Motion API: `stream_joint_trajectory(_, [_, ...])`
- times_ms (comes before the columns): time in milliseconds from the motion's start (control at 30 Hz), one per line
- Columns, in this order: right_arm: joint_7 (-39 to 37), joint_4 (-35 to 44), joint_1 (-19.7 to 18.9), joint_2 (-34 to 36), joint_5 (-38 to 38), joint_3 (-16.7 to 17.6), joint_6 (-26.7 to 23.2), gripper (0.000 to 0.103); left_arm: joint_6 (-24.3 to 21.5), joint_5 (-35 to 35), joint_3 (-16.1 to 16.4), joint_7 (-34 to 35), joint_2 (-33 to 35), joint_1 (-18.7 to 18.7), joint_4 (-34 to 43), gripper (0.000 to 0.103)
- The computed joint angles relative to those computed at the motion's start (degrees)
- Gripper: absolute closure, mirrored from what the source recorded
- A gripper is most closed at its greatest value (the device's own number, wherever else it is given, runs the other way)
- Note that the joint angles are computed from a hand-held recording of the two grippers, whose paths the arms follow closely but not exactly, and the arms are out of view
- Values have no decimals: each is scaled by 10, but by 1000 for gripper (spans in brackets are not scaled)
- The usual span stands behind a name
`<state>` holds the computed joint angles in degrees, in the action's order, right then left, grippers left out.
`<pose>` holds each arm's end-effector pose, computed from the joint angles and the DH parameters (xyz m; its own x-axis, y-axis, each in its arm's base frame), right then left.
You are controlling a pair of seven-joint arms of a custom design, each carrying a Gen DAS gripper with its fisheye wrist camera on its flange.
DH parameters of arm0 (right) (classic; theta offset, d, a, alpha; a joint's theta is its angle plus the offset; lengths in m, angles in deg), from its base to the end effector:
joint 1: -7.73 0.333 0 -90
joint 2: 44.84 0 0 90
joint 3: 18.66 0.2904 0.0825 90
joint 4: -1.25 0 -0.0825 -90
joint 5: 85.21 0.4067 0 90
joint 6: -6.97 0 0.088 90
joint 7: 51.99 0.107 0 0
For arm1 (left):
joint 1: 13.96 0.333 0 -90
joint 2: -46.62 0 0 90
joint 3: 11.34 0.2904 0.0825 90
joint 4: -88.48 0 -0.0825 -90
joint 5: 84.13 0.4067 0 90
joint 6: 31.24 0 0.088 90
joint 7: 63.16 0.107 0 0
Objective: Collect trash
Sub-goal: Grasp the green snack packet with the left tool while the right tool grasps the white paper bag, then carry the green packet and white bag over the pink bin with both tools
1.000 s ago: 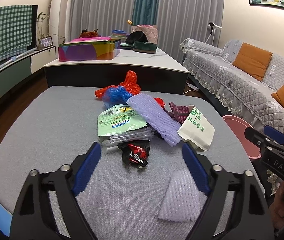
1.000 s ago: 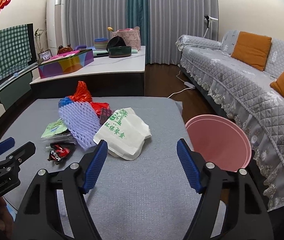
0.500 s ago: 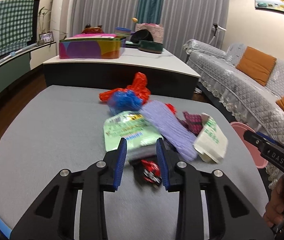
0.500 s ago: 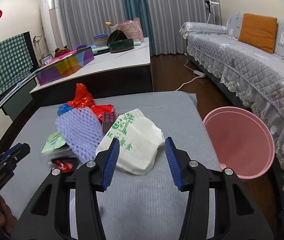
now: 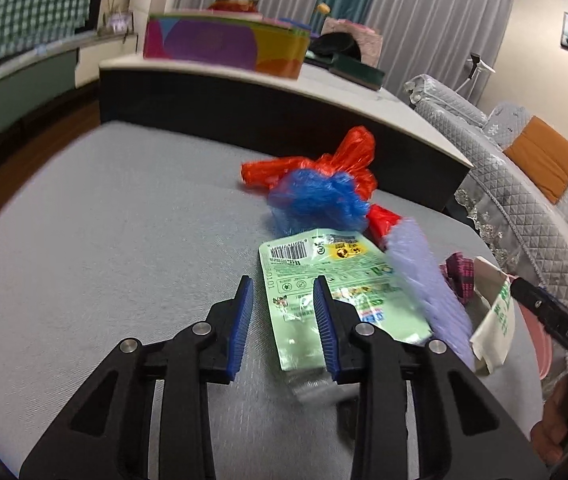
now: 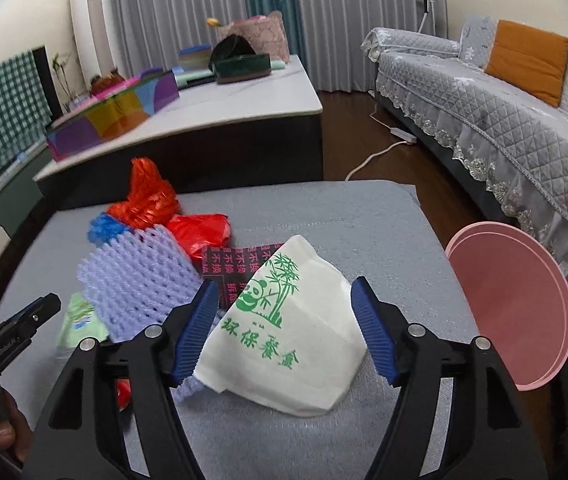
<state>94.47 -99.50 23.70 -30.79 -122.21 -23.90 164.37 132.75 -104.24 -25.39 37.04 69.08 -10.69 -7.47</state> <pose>0.6705 0.1567 0.4726 -0.2303 -0.9678 -0.1020 -0.6276 0.2278 -0.7444 0.7140 -0.0934 0.4393 -0.1234 -0.9546 0.2711 -0.7110 -0.1055 -0.6952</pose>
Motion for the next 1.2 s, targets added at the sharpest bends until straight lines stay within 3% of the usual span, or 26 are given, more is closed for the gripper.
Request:
stream_joint_trajectory(133, [-18,35,2,25,16,4,-35,34,-46,-33,-18,11,38,19,51,50])
stream_joint_trajectory(300, [-34,84,18,55,10,-2,-101,34,-98,-77,-35,24,71,34,97,45])
stream_joint_trajectory(500, [-46,101,21,62,17,-2,-140,36,-133,-140,-57,67,91,49,124,46])
stream_joint_trajectory(567, [-50,93,17,55,23,-1,-138,47,-134,-155,-59,81,88,48,121,50])
stream_joint_trajectory(633, [-54,86,13,48,30,1,-136,56,-131,-170,-61,99,81,48,115,65])
stream_joint_trajectory(767, [-46,57,5,22,29,0,-126,68,-112,-187,-58,127,59,42,96,74])
stream_joint_trajectory(800, [-41,44,4,10,22,-1,-119,70,-106,-196,-61,140,50,43,87,81])
stream_joint_trajectory(900, [-37,18,-5,-13,12,3,-108,86,-100,-212,-64,171,31,40,71,90])
stream_joint_trajectory(1200, [-9,-83,-40,-96,-34,19,-31,94,-25,-226,-49,263,-52,8,-6,101])
